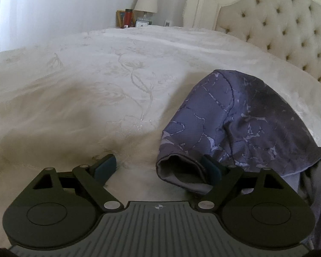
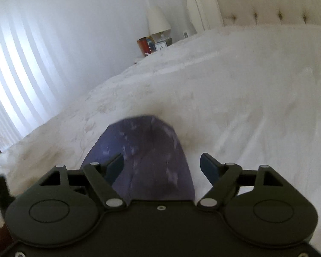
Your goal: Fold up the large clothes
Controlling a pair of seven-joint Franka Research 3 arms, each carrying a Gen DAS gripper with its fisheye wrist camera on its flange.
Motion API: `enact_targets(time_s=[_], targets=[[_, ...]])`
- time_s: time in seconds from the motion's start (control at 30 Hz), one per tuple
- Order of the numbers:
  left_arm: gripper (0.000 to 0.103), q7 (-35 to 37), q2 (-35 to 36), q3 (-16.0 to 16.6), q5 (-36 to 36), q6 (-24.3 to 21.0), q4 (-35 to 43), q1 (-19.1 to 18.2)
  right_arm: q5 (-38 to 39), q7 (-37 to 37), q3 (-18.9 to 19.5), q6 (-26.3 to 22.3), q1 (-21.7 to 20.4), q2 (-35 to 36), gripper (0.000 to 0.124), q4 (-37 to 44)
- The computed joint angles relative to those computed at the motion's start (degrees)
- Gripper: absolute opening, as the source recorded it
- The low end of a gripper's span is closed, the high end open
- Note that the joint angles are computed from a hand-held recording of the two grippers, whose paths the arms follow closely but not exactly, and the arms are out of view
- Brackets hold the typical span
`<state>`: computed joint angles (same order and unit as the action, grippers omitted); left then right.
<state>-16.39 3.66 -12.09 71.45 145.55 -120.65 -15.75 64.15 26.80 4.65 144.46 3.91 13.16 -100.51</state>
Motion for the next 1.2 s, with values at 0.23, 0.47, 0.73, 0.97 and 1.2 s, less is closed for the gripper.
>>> enact_targets(time_s=[0.23, 0.47, 0.73, 0.97, 1.2], targets=[[0.087, -1.37, -1.01, -0.19, 0.80, 0.48, -1.24, 0.17, -16.54, 12.60, 0.38, 7.85, 4.86, 7.59, 0.086, 8.14], [0.087, -2.48, -1.25, -0.29, 1.72, 1.19, -1.63, 0.54, -29.83, 23.92, 0.15, 9.93, 6.40, 13.15, 0.075, 12.77], [0.088, 10.09, -1.21, -1.04, -6.62, -2.42, 0.44, -0.14, -12.53, 3.05, 10.28, 12.54, -2.85, 4.02, 0.007, 3.64], [0.087, 23.40, -5.89, -3.31, -16.00, -11.02, -0.08, -2.18, 15.85, -32.93, 9.21, -0.34, -7.79, -14.69, 0.007, -11.94], [0.088, 21.05, -23.53, -2.22, -26.91, 6.74, -15.73, -1.75, 19.02, -47.20, 0.37, -12.46, -4.98, -30.87, 0.007, -28.76]])
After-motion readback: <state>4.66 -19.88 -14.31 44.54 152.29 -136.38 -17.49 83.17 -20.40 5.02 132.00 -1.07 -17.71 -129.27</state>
